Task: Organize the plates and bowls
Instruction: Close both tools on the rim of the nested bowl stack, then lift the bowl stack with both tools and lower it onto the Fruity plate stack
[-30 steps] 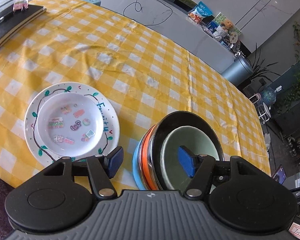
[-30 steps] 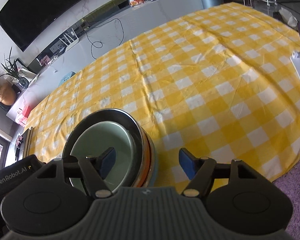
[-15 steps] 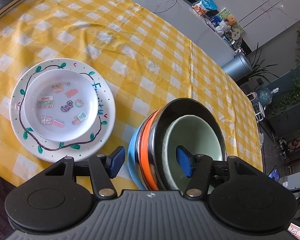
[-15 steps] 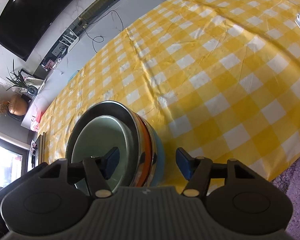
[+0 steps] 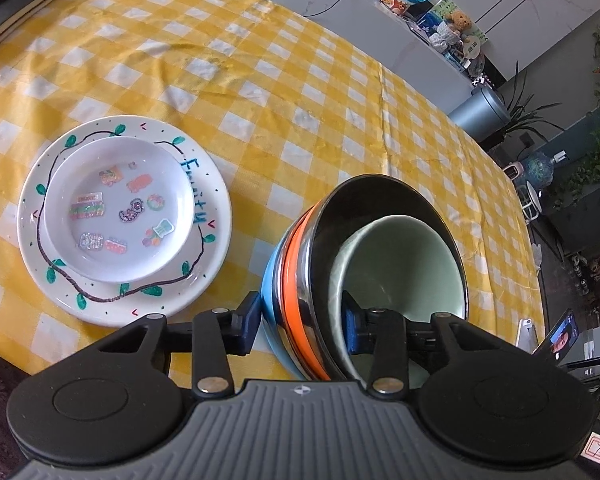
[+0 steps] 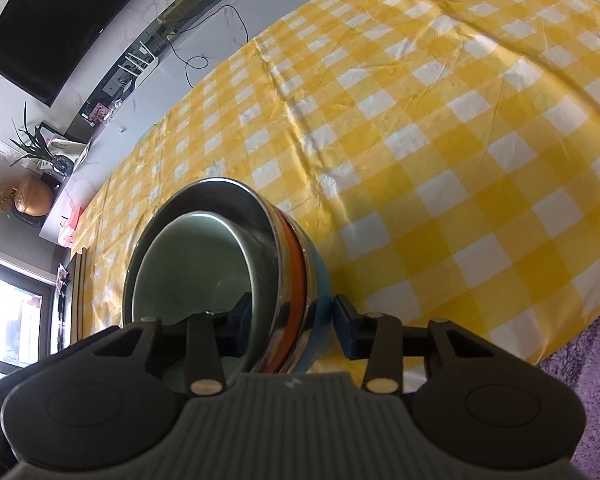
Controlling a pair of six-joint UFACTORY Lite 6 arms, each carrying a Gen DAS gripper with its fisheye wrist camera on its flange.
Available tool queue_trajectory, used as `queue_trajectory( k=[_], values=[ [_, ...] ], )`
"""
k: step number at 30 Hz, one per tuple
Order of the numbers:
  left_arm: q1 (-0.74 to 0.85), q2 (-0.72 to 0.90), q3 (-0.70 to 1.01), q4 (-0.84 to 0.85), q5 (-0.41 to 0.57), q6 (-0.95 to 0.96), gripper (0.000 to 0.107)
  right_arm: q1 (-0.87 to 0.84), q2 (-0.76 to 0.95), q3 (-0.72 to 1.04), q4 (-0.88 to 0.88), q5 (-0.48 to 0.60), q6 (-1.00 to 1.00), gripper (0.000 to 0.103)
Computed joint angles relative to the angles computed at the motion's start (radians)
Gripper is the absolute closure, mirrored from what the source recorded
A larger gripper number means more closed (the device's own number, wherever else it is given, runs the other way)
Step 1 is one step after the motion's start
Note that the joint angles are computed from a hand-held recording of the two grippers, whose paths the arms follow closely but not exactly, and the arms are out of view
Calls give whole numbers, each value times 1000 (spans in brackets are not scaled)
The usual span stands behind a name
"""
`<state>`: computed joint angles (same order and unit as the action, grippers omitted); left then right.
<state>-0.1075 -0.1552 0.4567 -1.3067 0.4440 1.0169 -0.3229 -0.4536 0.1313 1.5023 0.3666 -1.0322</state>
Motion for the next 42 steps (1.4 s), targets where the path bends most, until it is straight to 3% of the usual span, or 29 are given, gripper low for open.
queue_trajectory(
  k=[10, 22, 26, 33, 42],
  values=[
    [42, -30, -7, 33, 26, -10, 62, 5, -38, -5, -50, 4, 61, 70],
    [217, -139, 66, 328, 149, -255, 62, 227, -72, 85, -200, -62, 367, 71],
    [307, -147, 108, 396, 191, -288, 62, 345, -16, 153, -217, -95, 451, 72],
    [451, -125, 164, 456, 227, -294, 62, 537, 153, 280, -89, -161, 416, 73],
    [546, -8, 212, 455, 231, -260, 62, 640, 341, 398, -42, -184, 409, 74]
  ],
)
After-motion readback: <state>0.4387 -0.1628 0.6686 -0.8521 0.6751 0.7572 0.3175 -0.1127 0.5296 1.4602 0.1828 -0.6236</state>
